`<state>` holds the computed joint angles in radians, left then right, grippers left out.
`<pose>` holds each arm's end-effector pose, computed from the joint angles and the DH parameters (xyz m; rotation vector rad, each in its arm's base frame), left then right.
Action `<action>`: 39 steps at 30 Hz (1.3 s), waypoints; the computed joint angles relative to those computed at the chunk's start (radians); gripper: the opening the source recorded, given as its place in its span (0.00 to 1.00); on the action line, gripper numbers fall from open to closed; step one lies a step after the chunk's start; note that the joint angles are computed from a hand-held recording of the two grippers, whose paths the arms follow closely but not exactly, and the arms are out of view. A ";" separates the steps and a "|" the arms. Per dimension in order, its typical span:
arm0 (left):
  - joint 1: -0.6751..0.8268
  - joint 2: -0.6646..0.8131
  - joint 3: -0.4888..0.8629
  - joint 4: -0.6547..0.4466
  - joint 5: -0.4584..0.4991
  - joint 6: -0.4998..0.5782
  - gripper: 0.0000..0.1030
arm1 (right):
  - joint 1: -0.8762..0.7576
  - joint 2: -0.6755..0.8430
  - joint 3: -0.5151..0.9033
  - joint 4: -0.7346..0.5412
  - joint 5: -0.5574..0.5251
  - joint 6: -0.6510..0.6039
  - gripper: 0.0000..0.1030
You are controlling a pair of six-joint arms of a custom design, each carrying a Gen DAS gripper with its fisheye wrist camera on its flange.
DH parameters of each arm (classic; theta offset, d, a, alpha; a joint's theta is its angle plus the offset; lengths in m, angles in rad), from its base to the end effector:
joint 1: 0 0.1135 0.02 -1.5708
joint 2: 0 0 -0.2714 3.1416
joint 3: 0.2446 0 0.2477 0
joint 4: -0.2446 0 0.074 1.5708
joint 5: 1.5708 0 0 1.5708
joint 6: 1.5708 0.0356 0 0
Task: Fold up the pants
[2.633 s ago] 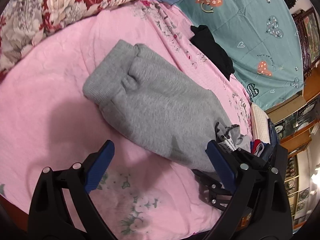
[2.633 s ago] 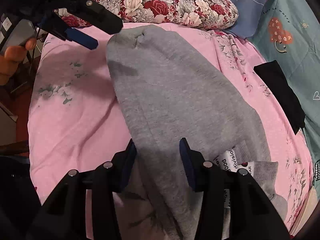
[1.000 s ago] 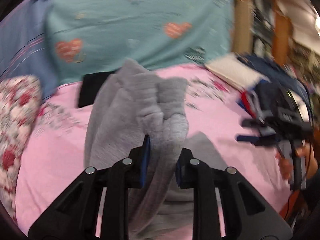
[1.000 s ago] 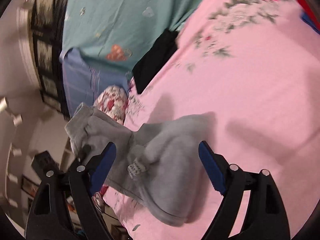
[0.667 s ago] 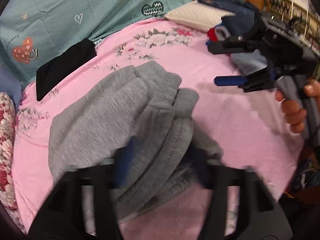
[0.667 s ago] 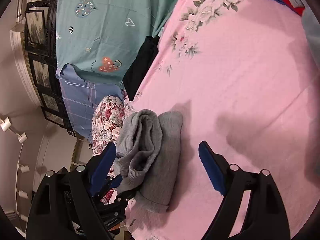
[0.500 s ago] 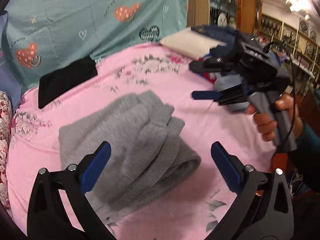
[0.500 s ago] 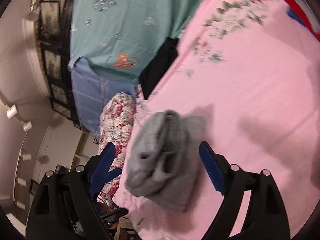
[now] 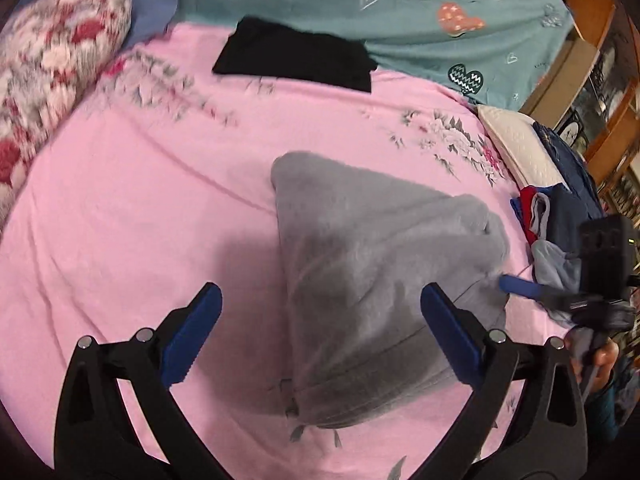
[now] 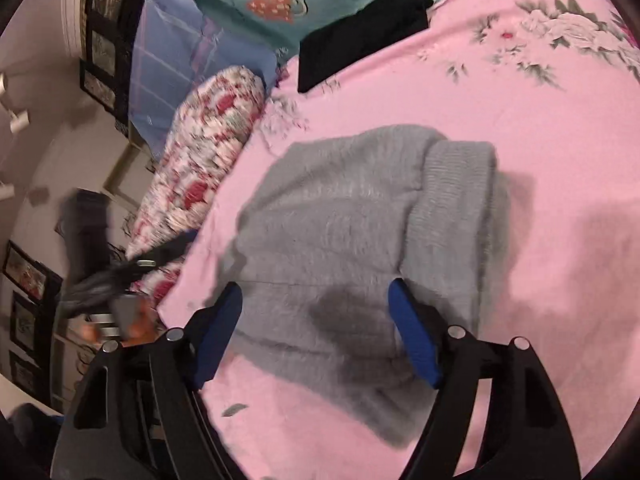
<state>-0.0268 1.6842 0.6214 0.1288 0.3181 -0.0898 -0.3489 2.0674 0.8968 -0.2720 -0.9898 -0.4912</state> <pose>0.2837 -0.0187 0.1157 0.0532 2.4924 -0.4465 0.3016 -0.0781 0.0614 -0.2533 2.3856 1.1187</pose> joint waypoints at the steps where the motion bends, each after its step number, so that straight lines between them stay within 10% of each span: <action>1: 0.018 0.026 0.017 -0.016 0.041 0.003 0.98 | -0.040 -0.005 0.019 -0.075 -0.046 -0.044 0.89; 30: 0.031 0.493 0.350 -0.127 0.430 0.009 0.98 | 0.000 0.257 0.276 -0.308 0.065 0.023 0.99; 33: 0.029 0.493 0.333 -0.083 0.434 -0.004 0.98 | 0.000 0.246 0.242 -0.246 0.051 0.034 0.83; 39: 0.010 0.408 0.213 0.055 0.366 -0.036 0.59 | -0.007 0.201 0.164 -0.131 0.069 0.014 0.49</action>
